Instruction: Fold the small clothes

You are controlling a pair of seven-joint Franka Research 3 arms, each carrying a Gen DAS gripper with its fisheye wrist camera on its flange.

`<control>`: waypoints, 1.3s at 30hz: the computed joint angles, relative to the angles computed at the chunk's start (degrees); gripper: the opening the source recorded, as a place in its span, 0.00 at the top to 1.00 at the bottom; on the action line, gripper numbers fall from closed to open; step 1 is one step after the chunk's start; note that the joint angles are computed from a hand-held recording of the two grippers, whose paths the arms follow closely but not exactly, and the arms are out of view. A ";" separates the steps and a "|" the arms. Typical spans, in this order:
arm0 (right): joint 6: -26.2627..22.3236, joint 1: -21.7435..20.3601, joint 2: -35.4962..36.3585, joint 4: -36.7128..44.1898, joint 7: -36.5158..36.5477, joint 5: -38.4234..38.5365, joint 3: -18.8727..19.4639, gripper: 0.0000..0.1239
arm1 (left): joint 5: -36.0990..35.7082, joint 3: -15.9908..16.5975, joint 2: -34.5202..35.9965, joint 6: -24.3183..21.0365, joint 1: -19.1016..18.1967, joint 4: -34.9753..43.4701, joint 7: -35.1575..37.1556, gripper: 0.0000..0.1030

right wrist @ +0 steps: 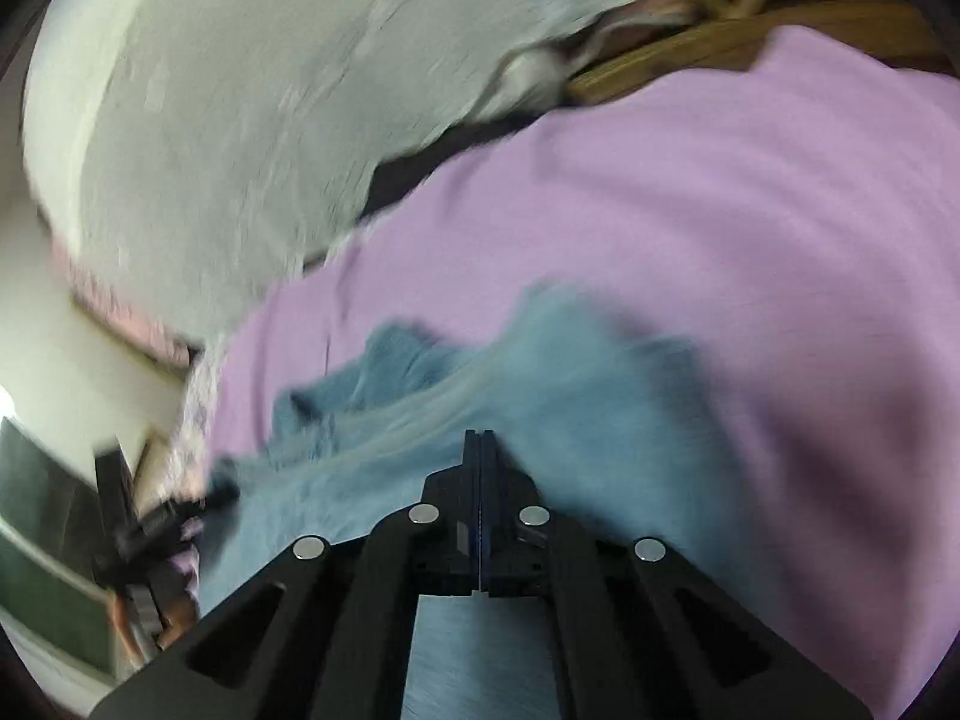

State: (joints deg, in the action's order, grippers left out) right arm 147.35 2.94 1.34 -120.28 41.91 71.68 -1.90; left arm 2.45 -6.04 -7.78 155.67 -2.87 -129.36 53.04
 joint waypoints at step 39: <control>0.78 3.84 -26.72 -30.65 -3.63 4.45 -7.84 0.48 | 28.99 -11.56 -2.85 -12.17 -5.57 1.30 -20.41 0.05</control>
State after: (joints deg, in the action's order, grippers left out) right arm 148.13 6.79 -25.38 -150.93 38.29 76.13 -9.75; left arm 31.44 -17.60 -10.63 143.50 -8.45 -128.06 32.62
